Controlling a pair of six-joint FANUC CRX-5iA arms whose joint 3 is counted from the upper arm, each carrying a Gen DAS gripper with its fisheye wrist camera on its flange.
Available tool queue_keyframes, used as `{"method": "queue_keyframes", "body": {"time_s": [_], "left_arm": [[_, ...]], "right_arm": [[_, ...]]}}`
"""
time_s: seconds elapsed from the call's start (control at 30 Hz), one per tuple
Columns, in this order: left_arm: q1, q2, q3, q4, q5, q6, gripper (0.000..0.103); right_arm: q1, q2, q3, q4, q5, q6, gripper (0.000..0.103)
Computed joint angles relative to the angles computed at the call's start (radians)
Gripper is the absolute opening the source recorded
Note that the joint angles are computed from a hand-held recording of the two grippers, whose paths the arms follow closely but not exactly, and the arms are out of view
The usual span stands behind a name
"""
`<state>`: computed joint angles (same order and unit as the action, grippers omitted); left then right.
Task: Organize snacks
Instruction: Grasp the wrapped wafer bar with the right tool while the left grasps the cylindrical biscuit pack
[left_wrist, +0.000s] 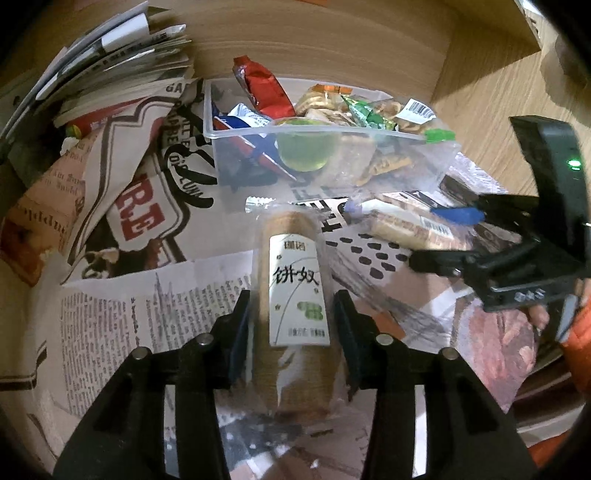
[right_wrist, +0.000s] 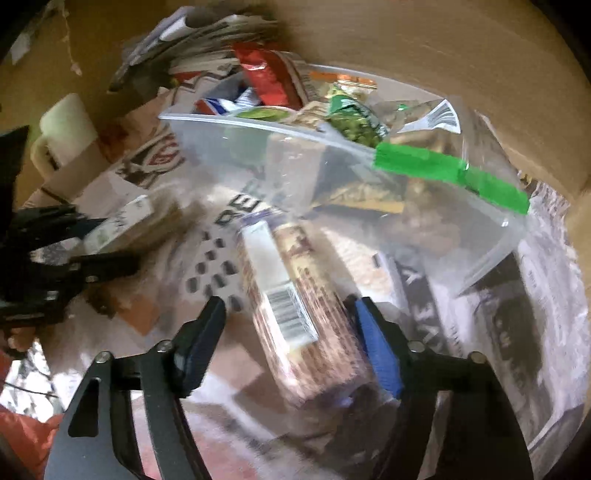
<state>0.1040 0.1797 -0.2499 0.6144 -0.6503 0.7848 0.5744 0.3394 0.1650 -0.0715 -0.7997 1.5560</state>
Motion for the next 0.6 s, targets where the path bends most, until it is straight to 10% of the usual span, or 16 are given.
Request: {"method": "queue_keyframes", "body": {"time_s": [0.6], "left_arm": [[-0.039,-0.031,-0.052,0.037,0.149,-0.050,0.039]], "right_arm": [[0.046,-0.041,-0.082,0.060,0.148,-0.117,0.043]]}}
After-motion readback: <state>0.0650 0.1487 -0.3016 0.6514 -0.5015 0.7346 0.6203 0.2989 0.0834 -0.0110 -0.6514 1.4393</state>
